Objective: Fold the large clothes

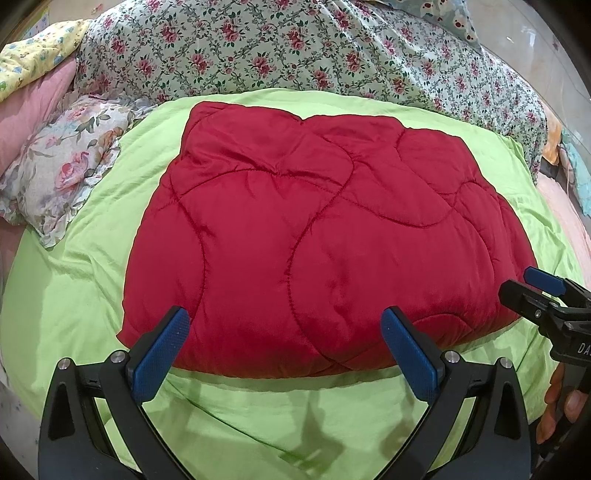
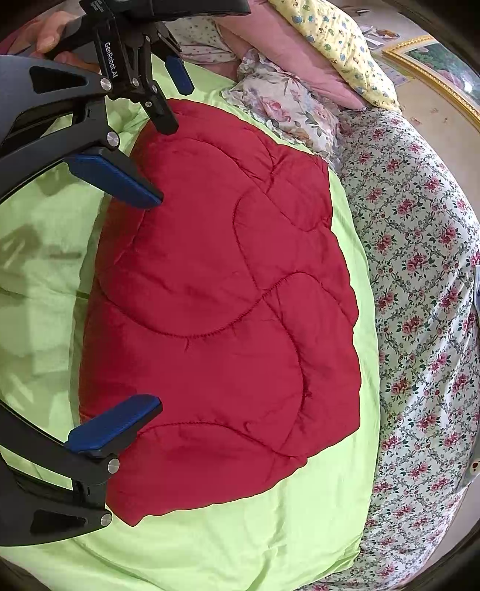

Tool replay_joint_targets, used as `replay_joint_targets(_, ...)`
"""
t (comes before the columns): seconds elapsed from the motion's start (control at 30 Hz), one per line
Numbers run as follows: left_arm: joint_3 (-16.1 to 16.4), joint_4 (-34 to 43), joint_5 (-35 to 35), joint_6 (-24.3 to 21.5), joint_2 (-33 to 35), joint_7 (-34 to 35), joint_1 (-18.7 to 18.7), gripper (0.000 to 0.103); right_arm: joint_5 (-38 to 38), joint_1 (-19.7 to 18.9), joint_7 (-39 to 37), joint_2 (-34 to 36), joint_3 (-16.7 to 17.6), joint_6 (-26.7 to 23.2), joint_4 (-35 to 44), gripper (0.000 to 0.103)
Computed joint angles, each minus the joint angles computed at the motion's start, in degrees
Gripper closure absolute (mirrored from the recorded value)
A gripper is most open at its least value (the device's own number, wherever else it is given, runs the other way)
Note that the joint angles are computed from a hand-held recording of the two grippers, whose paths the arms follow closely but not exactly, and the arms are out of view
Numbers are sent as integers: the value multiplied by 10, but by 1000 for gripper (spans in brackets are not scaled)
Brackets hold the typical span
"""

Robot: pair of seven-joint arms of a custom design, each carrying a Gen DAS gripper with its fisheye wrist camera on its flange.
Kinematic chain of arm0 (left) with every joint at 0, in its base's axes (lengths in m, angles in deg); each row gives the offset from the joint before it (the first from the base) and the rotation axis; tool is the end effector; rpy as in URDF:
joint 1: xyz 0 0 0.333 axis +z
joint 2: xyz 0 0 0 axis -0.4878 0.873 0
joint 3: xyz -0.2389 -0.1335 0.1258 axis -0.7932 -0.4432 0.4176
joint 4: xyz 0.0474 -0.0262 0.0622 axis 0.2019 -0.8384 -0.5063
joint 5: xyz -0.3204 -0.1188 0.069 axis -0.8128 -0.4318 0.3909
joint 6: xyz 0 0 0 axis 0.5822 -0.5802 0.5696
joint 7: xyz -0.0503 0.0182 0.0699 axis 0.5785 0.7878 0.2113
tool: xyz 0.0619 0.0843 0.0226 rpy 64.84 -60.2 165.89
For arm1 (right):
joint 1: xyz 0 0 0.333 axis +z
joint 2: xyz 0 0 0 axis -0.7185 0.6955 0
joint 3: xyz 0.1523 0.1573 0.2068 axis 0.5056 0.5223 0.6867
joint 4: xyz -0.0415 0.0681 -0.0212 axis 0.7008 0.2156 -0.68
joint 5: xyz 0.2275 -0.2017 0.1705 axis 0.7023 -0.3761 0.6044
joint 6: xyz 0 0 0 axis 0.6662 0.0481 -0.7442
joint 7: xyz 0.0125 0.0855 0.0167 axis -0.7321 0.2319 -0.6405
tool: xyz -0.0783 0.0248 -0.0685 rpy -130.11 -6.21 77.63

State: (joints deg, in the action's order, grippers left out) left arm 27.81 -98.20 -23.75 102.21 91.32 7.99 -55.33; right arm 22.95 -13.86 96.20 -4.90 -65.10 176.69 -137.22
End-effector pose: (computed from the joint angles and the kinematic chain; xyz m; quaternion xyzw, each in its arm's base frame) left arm 0.5571 -0.3497 0.3919 -0.7122 0.6179 -0.2267 0.2439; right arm 0.6020 0.4058 0.3654 -0.7111 0.5914 -0.0566 0.3760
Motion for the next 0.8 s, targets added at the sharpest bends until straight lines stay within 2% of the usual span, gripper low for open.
replay_joint_targets(0.8, 0, -4, 12, -1, -5, -15, -3, 0, 4, -1, -2, -7, 1, 3, -9, 2)
